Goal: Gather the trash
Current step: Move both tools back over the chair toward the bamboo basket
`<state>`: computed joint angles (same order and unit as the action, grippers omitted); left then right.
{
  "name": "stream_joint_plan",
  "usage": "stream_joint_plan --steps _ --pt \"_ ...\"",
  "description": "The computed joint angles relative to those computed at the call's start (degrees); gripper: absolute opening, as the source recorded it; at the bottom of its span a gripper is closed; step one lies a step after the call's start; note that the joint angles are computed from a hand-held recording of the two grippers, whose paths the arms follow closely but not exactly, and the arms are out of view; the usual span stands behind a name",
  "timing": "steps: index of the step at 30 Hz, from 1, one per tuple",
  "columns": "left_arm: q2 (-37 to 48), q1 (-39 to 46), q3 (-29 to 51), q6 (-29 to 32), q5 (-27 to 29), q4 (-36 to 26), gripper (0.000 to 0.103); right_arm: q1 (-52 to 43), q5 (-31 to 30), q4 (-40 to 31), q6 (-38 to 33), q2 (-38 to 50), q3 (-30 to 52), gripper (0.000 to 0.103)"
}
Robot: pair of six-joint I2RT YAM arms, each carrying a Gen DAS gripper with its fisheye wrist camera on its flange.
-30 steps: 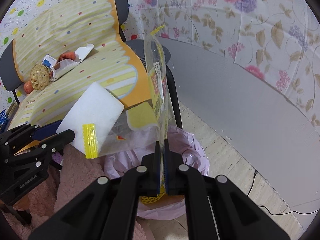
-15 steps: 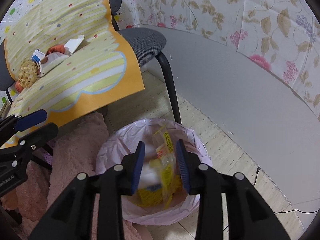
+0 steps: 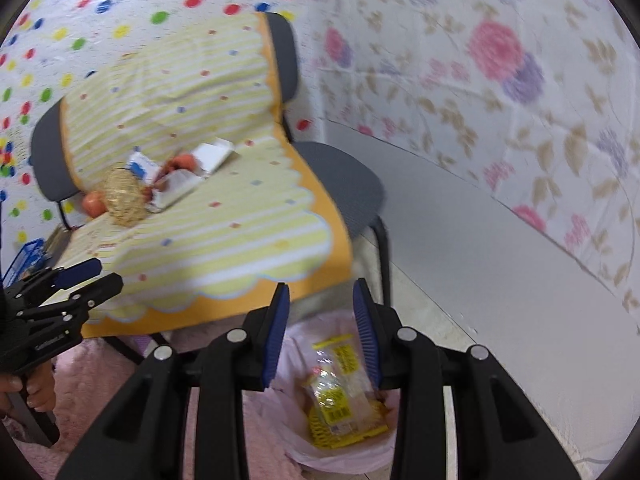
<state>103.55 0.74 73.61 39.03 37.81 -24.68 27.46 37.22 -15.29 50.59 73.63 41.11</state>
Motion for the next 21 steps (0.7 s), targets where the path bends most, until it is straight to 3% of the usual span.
stream_joint_plan --steps 9,17,21 --pt "4.04 5.44 7.75 -4.4 -1.36 -1.37 0.061 -0.76 -2.88 3.72 -11.86 8.19 11.25 0.048" --pt "10.12 6.84 19.25 -10.93 -6.36 -1.53 0.073 -4.81 -7.3 6.52 -20.67 17.54 21.94 0.054" --pt "13.73 5.73 25.17 -14.07 -9.04 -2.12 0.082 -6.47 -8.63 7.36 -23.38 21.42 26.33 0.063"
